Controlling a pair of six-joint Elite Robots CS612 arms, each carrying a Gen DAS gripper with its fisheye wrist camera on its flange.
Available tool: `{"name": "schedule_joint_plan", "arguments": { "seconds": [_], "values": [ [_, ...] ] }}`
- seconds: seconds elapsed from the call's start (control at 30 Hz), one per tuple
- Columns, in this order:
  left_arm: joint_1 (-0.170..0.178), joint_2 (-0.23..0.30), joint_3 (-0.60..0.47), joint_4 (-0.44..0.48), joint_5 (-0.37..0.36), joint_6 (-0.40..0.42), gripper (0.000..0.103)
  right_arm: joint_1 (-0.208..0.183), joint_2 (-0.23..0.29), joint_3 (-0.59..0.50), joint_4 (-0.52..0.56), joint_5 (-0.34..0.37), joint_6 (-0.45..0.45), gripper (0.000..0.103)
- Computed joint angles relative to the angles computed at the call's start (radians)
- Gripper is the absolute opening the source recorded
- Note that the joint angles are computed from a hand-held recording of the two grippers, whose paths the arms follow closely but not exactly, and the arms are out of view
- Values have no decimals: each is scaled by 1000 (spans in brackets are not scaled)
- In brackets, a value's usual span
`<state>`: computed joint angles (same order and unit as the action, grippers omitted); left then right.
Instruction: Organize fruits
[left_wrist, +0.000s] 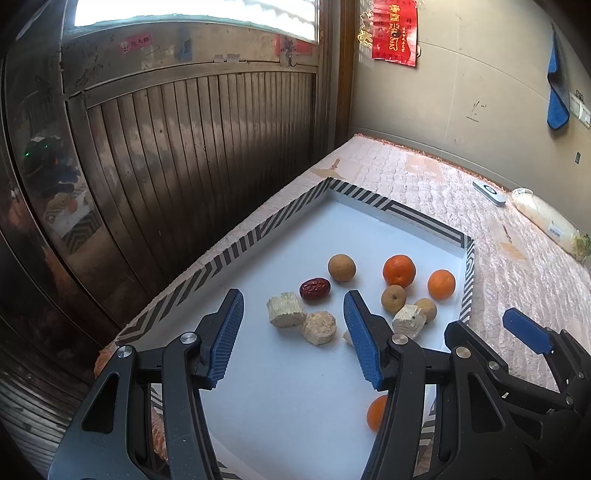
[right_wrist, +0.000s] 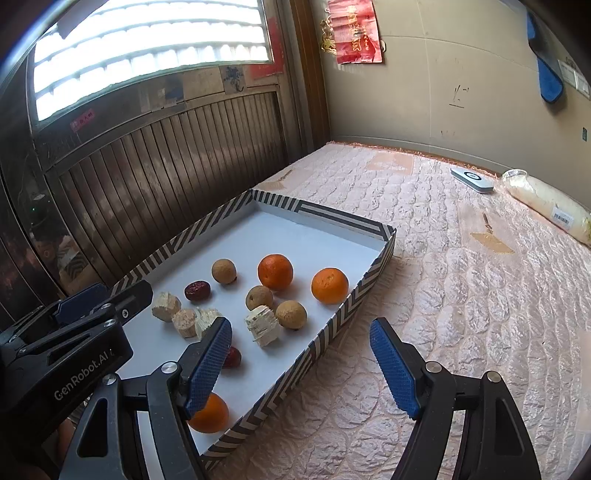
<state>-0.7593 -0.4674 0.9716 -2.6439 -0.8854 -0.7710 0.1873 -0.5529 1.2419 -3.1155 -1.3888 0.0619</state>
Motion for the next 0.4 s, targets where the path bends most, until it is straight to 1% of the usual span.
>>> {"name": "schedule_joint_plan", "arguments": {
  "seconds": [0.13,0.23,0.33,0.4],
  "values": [
    [-3,5,-7,9,20,4,57,-1,1,0,-1,2,5,75],
    [-9,12,-18,10,41,22,57,-5,-1,6,-7,4,15,75],
    [-11,21,-44,-2,2,66,57,-15,-10,26,-24,-4,29,75],
    [-16,35,-73,-12,-25,98,57,-26,-22,51,-37,-24,43,75]
  ]
}}
